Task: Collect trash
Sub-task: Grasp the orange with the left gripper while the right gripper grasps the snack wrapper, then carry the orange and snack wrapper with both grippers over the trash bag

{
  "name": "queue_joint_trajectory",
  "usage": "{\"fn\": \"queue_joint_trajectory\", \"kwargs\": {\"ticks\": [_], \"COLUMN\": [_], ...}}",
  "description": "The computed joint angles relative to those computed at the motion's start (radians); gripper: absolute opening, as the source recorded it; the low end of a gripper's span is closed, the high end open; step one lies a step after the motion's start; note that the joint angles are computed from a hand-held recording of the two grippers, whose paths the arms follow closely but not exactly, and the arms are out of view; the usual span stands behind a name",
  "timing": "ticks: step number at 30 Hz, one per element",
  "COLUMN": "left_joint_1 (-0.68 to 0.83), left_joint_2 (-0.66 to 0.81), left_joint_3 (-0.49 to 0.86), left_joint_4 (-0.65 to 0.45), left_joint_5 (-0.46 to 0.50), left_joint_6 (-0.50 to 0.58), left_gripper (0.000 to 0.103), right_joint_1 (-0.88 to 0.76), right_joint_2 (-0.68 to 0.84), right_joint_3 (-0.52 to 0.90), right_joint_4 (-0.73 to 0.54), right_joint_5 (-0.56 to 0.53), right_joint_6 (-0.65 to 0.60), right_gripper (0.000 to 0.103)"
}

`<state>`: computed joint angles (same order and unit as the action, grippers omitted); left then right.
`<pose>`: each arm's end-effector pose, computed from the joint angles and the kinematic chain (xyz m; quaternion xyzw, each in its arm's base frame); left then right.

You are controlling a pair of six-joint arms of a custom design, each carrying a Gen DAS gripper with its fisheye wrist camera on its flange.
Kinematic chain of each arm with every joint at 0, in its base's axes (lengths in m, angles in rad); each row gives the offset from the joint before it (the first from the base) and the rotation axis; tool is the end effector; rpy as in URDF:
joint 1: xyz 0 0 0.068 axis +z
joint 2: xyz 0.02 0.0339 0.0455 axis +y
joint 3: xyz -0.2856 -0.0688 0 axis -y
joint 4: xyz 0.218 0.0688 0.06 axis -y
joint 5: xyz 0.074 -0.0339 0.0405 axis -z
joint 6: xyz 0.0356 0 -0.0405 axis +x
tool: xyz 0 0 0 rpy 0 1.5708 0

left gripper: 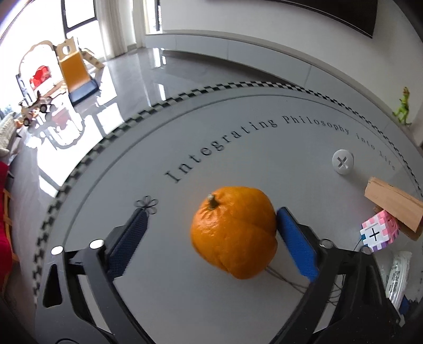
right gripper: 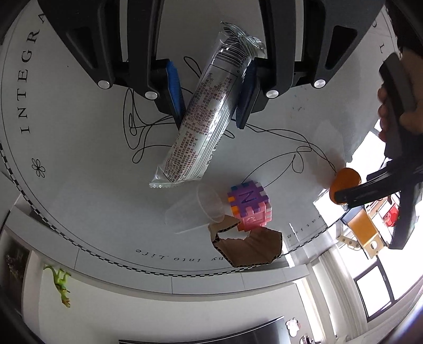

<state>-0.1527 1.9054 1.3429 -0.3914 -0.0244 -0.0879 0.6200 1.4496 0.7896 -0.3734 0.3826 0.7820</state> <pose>0.3891 -0.0590 0.2284 0.0272 0.9524 -0.0249 0.3028 0.2106 0.1340 0.2188 0.1269 0.9393 0.0280 0.3174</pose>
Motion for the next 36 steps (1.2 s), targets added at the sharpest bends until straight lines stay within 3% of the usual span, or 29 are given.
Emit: {"fn": "queue_joint_trajectory", "kwargs": {"ticks": [3,6,10,16,22,31,36], "left_joint_1": [0.007,-0.024,0.013,0.066,0.147,0.312,0.496], "left_joint_2": [0.003,-0.034,-0.107,-0.265,-0.447,-0.733,-0.856], "left_joint_3": [-0.005,-0.059,-0.140,-0.313,-0.464,-0.614,-0.651], "left_joint_4": [-0.004,0.024,0.017,0.014,-0.031,-0.170,-0.297], "left_joint_5": [0.103,0.060,0.134,0.171,0.240,0.343,0.454], "left_joint_6": [0.014,0.028,0.024,0.066,0.107,0.214,0.356], "left_gripper": [0.059,0.055,0.052,0.052,0.052,0.052,0.052], "right_joint_1": [0.009,0.022,0.062,0.174,0.281,0.511,0.654], "right_joint_2": [-0.013,-0.033,-0.064,-0.116,-0.164,-0.197,-0.141], "right_joint_3": [-0.006,-0.015,-0.026,-0.028,-0.021,0.054,0.136], "right_joint_4": [-0.014,-0.034,-0.075,-0.175,-0.247,-0.403,-0.475], "right_joint_5": [0.004,0.004,0.015,0.066,0.102,0.202,0.259], "right_joint_6": [0.013,0.039,0.084,0.199,0.300,0.490,0.592], "right_gripper": [0.040,0.040,0.039,0.032,0.031,0.031,0.031]}}
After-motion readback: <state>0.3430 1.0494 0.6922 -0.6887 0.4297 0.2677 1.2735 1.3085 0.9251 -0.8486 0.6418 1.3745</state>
